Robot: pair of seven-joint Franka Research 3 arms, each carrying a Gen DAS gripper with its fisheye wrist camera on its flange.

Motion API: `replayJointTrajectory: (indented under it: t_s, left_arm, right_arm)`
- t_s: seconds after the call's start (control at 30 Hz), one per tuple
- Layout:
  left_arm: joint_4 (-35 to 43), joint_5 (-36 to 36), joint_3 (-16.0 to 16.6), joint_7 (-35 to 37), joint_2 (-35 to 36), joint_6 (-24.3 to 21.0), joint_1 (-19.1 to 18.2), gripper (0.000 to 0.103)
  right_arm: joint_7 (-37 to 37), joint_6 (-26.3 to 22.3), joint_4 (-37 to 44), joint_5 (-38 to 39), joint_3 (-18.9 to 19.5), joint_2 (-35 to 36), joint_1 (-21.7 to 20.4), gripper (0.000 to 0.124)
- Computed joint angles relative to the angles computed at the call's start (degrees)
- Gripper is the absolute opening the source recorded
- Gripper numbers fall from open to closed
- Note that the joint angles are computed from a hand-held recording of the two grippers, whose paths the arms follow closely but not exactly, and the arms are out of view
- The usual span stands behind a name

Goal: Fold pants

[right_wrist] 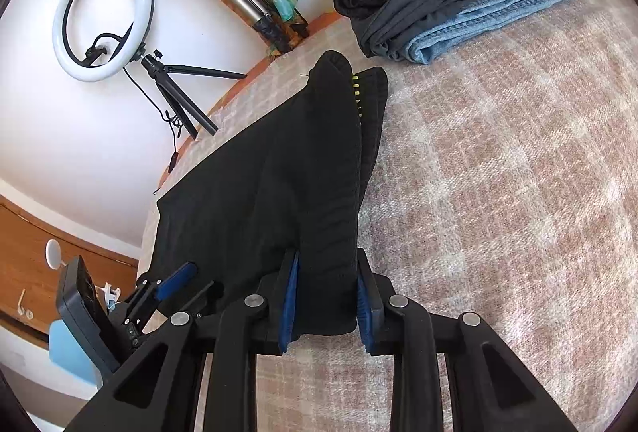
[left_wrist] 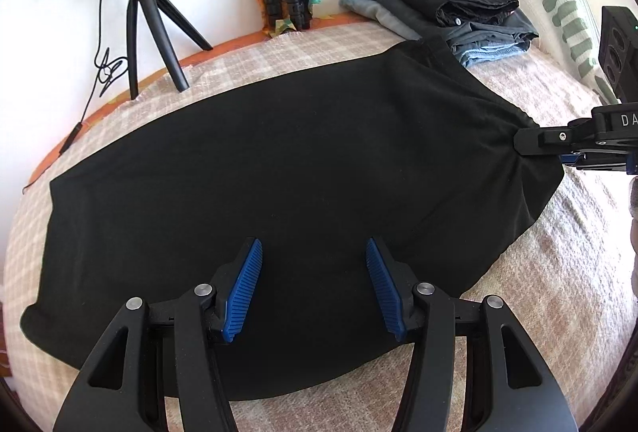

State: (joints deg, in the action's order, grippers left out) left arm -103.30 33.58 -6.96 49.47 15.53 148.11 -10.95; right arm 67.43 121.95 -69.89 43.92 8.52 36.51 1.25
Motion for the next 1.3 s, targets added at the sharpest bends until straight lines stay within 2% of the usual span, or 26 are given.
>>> replayJointTrajectory:
  t_s: [0.2, 0.43, 0.63, 1.0, 1.07, 1.1, 1.23, 1.3]
  left_arm:
    - [-0.65, 1.75, 0.74, -2.98, -0.81, 0.47, -0.39, 0.054]
    - [-0.6, -0.23, -0.05, -0.92, -0.7, 0.14, 0.54, 0.054]
    - [-4.12, 1.16, 1.21, -6.57, -5.27, 0.63, 1.63, 0.054]
    - [-18.76, 2.85, 1.35, -17.79, -20.66, 3.17, 9.59, 0.054]
    - [-21.26, 1.14, 1.57, -17.16, -22.05, 3.98, 11.03, 0.054]
    - [-22.48, 0.12, 1.7, -16.56, -22.6, 4.46, 11.63, 0.054]
    - [-25.61, -6.14, 2.41, -11.32, -23.55, 5.13, 12.79, 0.054]
    - [-26.86, -6.25, 2.1, -10.74, -24.07, 6.78, 13.57, 0.053]
  right_arm:
    - [-1.48, 1.66, -1.61, 2.21, 0.5, -1.47, -0.33, 0.025]
    - [-4.01, 3.42, -1.7, 1.79, 0.68, -3.24, 1.01, 0.025]
    - [-5.46, 6.09, -1.24, 0.34, 0.51, -4.47, 3.29, 0.024]
    - [-3.32, 7.02, 7.77, -7.24, 1.4, -1.01, 10.56, 0.022]
    - [-3.33, 7.44, 8.5, -8.65, 1.71, -0.6, 12.19, 0.019]
    - [-3.41, 7.2, 9.16, -9.2, 1.97, -0.18, 12.9, 0.011]
    - [-2.59, 7.02, 11.45, -12.05, 2.2, 1.67, 16.48, 0.009]
    - [-2.56, 4.13, 14.15, -13.15, 2.74, 3.65, 17.54, 0.009]
